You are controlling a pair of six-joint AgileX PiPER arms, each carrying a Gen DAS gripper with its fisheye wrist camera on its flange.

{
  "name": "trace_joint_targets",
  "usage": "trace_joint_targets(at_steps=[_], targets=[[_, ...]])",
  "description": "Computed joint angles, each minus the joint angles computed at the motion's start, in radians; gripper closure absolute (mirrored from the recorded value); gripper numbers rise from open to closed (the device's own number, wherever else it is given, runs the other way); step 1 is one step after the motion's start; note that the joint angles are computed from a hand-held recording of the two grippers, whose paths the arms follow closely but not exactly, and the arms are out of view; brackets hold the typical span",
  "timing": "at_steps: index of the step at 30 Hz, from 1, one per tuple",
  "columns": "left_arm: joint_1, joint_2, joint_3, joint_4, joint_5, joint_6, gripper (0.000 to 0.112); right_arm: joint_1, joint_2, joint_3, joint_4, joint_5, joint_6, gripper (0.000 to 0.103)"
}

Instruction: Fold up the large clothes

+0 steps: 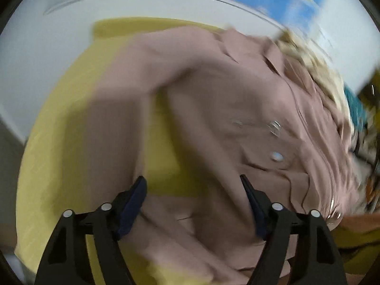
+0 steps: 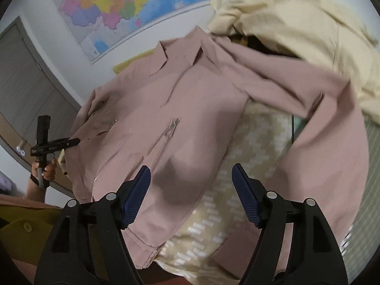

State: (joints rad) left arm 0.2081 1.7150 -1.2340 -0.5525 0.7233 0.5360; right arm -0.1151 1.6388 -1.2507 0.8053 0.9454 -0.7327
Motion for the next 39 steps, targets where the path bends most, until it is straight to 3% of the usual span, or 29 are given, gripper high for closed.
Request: trace_joint_targets(at_steps=[2,3,6,9,11,12,14,16,17,18,19,20,22,24,25,27,29,31,33,35,39], targets=[[0.088,-0.014,-0.016,0.011,0.016,-0.040,0.044,-0.005,-0.003,0.010,0.015,0.006,-0.010,0.032],[0.100,-0.032,0.001,0.077,-0.035,-0.120,0.053,-0.013,-0.023,0.043,0.025,0.001,-0.028,0.030],[0.093,-0.069,0.003,0.276,-0.067,-0.290,0.051,-0.029,-0.052,0.095,0.060,0.011,-0.065,0.025],[0.061,-0.156,0.095,0.137,-0.095,-0.104,0.048,-0.030,-0.063,0.125,0.070,0.029,-0.077,0.019],[0.049,-0.186,0.122,-0.063,-0.030,0.096,0.033,-0.024,-0.067,0.149,0.085,0.044,-0.095,0.017],[0.022,-0.208,0.153,-0.128,-0.034,0.177,0.025,-0.024,-0.066,0.156,0.093,0.052,-0.103,0.014],[-0.038,-0.205,0.181,-0.137,-0.079,0.220,0.019,-0.010,-0.057,0.171,0.090,0.058,-0.110,0.013],[-0.130,-0.154,0.162,0.010,-0.112,0.103,0.019,0.004,-0.048,0.185,0.099,0.046,-0.119,0.014],[-0.160,-0.115,0.133,0.091,-0.112,0.030,0.019,0.012,-0.046,0.191,0.106,0.040,-0.127,0.025],[-0.195,-0.070,0.107,0.169,-0.110,-0.044,0.022,0.026,-0.044,0.196,0.110,0.023,-0.138,0.052],[-0.207,-0.041,0.078,0.207,-0.096,-0.082,0.034,0.042,-0.032,0.188,0.102,0.015,-0.140,0.071],[-0.215,-0.025,0.065,0.208,-0.098,-0.086,0.041,0.054,-0.019,0.174,0.091,0.000,-0.124,0.100],[-0.215,-0.025,0.048,0.208,-0.116,-0.112,0.080,0.026,-0.004,0.155,0.153,-0.002,-0.147,0.100],[-0.185,-0.046,0.015,0.098,-0.094,-0.080,0.090,-0.025,-0.016,0.138,0.228,-0.001,-0.164,0.100],[-0.170,-0.075,0.033,0.061,-0.105,-0.051,0.100,-0.069,-0.022,0.132,0.298,0.035,-0.198,0.100],[-0.184,-0.104,0.043,0.076,-0.143,-0.082,0.102,-0.104,-0.043,0.128,0.330,0.057,-0.230,0.100],[-0.195,-0.099,0.047,0.091,-0.135,-0.097,0.101,-0.077,-0.044,0.119,0.224,0.013,-0.166,0.100],[-0.221,-0.088,0.074,0.218,-0.171,-0.192,0.096,-0.039,-0.032,0.124,0.113,-0.035,-0.090,0.095],[-0.237,-0.155,0.158,0.222,-0.222,-0.140,0.088,-0.008,-0.029,0.134,0.007,-0.078,-0.006,0.073],[-0.275,-0.222,0.219,0.242,-0.274,-0.116,0.075,-0.008,-0.102,0.180,0.010,-0.109,-0.020,0.071],[-0.356,-0.295,0.260,0.108,-0.292,0.072,0.070,0.064,-0.275,0.249,0.051,-0.146,-0.173,0.051]])
